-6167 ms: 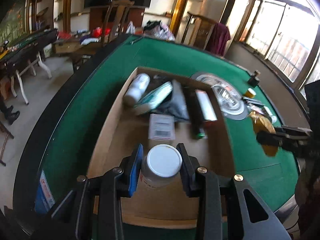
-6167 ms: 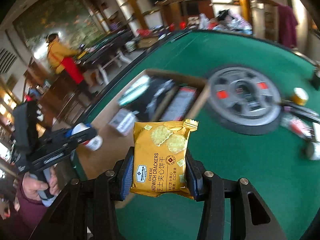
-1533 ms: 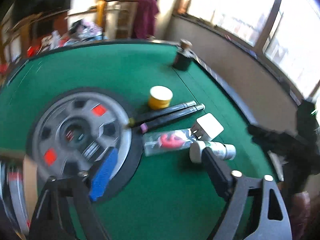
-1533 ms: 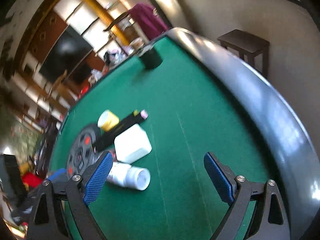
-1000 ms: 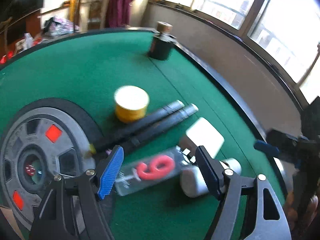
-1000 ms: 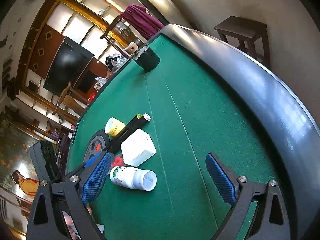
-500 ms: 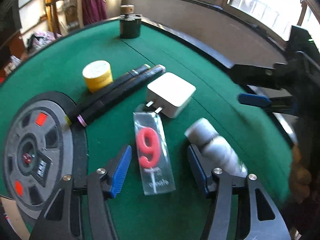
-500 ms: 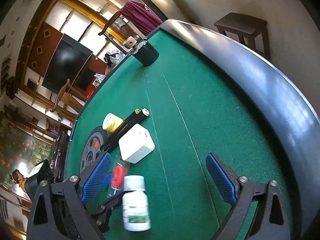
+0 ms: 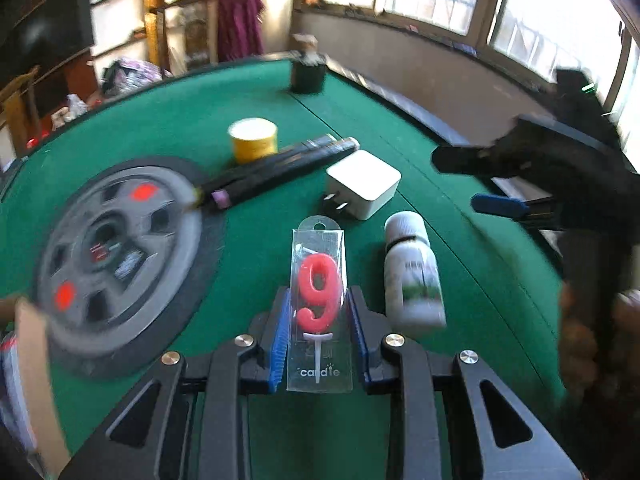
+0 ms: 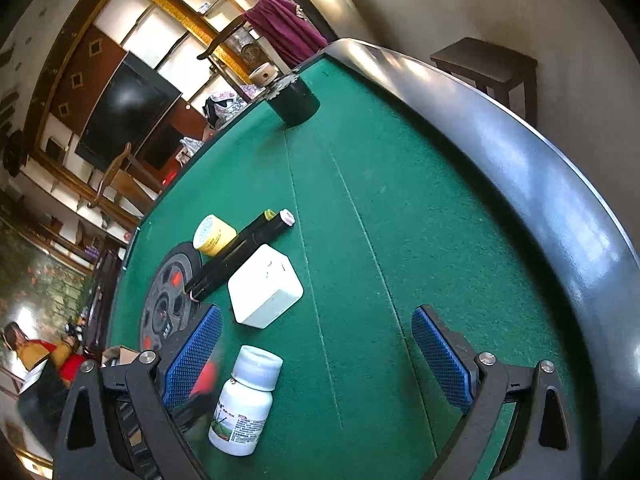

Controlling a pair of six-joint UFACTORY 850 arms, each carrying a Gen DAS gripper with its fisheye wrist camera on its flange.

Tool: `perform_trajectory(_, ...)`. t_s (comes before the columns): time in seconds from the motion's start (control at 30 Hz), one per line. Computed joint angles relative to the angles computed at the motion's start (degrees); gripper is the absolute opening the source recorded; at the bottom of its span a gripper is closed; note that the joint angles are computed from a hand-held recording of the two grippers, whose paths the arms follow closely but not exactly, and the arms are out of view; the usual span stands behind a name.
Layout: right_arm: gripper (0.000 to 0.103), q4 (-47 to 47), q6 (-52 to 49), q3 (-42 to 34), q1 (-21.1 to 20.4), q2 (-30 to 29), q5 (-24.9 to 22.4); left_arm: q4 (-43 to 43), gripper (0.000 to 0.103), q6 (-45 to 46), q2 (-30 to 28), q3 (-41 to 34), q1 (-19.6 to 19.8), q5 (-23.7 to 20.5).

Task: Organize objects
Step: 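Grasp the white green-label bottle with the right tool while the left holds the candle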

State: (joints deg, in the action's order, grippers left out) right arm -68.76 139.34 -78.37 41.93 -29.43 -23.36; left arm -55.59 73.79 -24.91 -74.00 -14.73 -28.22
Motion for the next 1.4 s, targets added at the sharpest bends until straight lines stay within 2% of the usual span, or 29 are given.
perform_trajectory(0.17, 0.098, 6.0, -9.0, -2.9, 0.4, -2.1, -1.5, -13.0, 0.026, 10.1, 8.3, 8.4, 5.7, -2.1)
perform_trajectory(0.27, 0.098, 8.5, -13.6, -5.1, 1.2, -3.7, -4.6, -20.1, 0.027, 15.4, 12.9, 13.2, 9.2, -3.2)
perform_trajectory(0.33, 0.098, 9.7, -15.6, -6.5, 2.0, -4.6, -7.5, -22.7, 0.027, 16.9, 15.5, 15.8, 11.8, -4.5)
perform_trajectory(0.5, 0.098, 15.3, -20.2, -9.7, 4.0, -5.8, -11.4, -24.5, 0.027, 19.5, 18.5, 19.0, 16.4, -6.9)
perform_trajectory(0.6, 0.098, 24.5, -32.5, -17.4, 5.1, -10.1, -17.4, -25.1, 0.027, 19.9, 18.4, 19.6, 19.1, -10.0)
perform_trajectory(0.63, 0.098, 27.3, -37.2, -21.2, 5.3, -12.3, -20.8, -25.4, 0.027, 20.2, 18.6, 19.9, 19.6, -10.6)
perform_trajectory(0.73, 0.098, 32.3, -44.3, -28.8, 5.4, -16.9, -27.8, -26.4, 0.027, 21.6, 19.3, 21.0, 21.5, -11.7)
perform_trajectory(0.77, 0.097, 33.2, -45.0, -29.8, 5.3, -17.5, -28.4, -27.0, 0.027, 22.4, 19.6, 21.4, 22.2, -12.0)
perform_trajectory(0.8, 0.095, 33.9, -45.5, -30.9, 5.3, -18.2, -28.8, -27.5, 0.027, 22.9, 19.8, 21.8, 22.6, -12.1)
perform_trajectory(0.87, 0.078, 35.0, -47.8, -34.1, 5.3, -20.3, -31.5, -28.1, 0.027, 23.8, 20.2, 22.6, 23.9, -12.3)
perform_trajectory(0.9, 0.061, 35.6, -49.2, -35.4, 5.4, -21.2, -32.4, -28.1, 0.027, 24.0, 20.1, 22.7, 24.3, -12.4)
perform_trajectory(0.93, 0.051, 36.2, -50.5, -36.3, 5.4, -21.8, -32.5, -27.9, 0.027, 23.8, 20.1, 22.7, 24.7, -12.6)
perform_trajectory(0.97, 0.047, 35.7, -51.3, -38.3, 5.8, -23.1, -34.8, -27.7, 0.027, 23.7, 19.9, 22.7, 25.1, -12.7)
perform_trajectory(1.0, 0.039, 35.6, -52.4, -39.5, 6.0, -23.9, -35.9, -27.5, 0.027, 23.5, 19.8, 22.7, 25.4, -12.6)
perform_trajectory(1.07, 0.037, 35.5, -52.4, -38.7, 6.2, -23.4, -34.4, -27.1, 0.027, 23.3, 19.7, 22.7, 26.2, -12.4)
perform_trajectory(1.17, 0.037, 35.5, -49.4, -33.2, 6.2, -20.0, -28.1, -26.8, 0.027, 23.2, 20.1, 22.9, 27.6, -12.2)
perform_trajectory(1.27, 0.037, 34.7, -44.8, -25.4, 6.0, -15.3, -18.2, -26.3, 0.027, 22.5, 20.1, 23.0, 29.1, -11.8)
perform_trajectory(1.4, 0.037, 31.2, -37.0, -16.2, 6.0, -10.1, -2.1, -26.0, 0.027, 21.1, 19.8, 23.0, 31.2, -11.1)
